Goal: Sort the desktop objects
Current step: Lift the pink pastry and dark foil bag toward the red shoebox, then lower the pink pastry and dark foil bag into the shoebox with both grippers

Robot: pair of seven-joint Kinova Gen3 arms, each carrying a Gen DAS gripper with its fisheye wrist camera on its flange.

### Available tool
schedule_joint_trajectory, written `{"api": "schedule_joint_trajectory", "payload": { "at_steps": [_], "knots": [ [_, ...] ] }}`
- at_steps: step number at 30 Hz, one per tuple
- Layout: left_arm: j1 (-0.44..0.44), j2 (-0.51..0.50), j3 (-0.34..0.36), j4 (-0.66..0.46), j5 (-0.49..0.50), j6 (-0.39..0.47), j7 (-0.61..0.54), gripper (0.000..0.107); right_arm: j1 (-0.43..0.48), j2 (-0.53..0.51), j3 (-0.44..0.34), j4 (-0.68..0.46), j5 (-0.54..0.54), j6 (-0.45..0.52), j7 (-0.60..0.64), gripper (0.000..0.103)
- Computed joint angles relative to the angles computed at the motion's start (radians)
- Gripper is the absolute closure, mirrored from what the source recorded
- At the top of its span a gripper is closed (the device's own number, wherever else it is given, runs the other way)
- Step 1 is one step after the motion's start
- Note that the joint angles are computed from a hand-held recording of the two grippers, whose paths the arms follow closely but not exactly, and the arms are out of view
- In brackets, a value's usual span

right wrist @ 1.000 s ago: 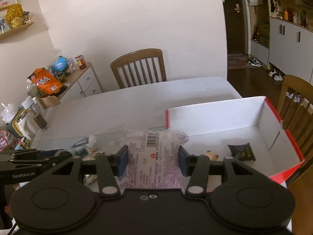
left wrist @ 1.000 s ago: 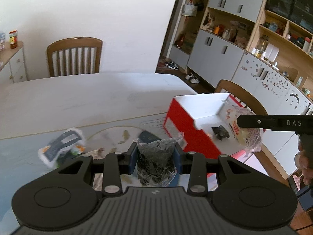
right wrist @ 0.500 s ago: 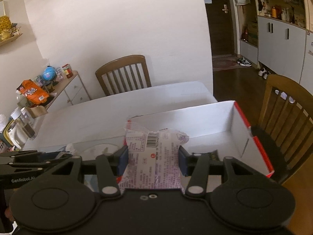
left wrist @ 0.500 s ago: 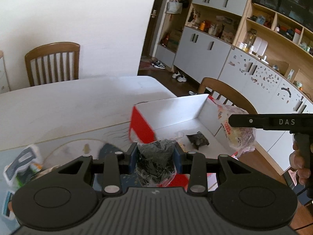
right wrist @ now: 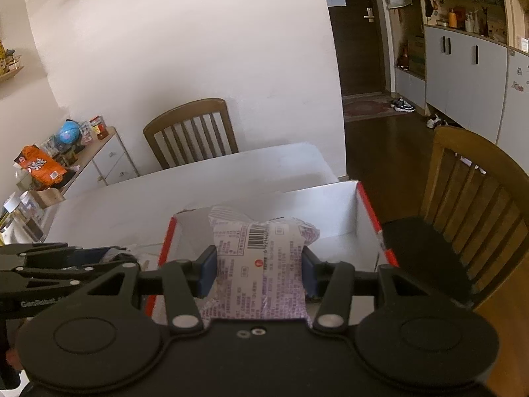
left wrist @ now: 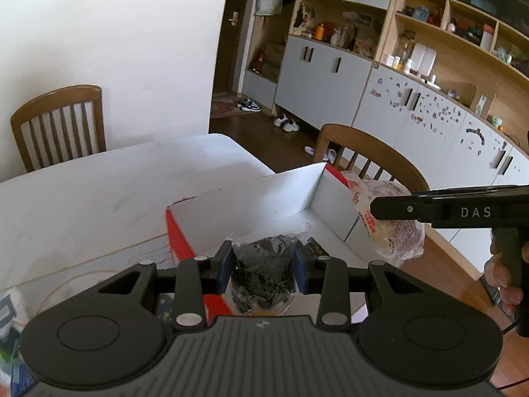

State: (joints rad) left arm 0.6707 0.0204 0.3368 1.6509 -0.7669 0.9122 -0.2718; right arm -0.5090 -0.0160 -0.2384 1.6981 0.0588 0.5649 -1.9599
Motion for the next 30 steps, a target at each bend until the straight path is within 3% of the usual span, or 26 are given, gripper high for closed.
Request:
{"api": "schedule_joint_trajectory", "payload": {
  "at_steps": [15, 23, 30],
  "knots": [
    [0.012, 0.165, -0.112, -0.155, 0.144, 0.01, -0.275, 0.072, 0.033, 0.093, 0.037, -0.054, -0.07, 0.036, 0.156, 0.053],
    [-0.011, 0.228, -0.156, -0.236, 0.267, 0.035, -0.436, 0.072, 0.024, 0.154, 0.049, -0.116, -0.052, 0.075, 0.21, 0.053],
    [-0.009, 0.299, -0.188, -0.309, 0.325, 0.096, -0.536, 0.072, -0.003, 0.221, 0.068, -0.155, -0.004, 0.088, 0.179, 0.053]
  ]
}}
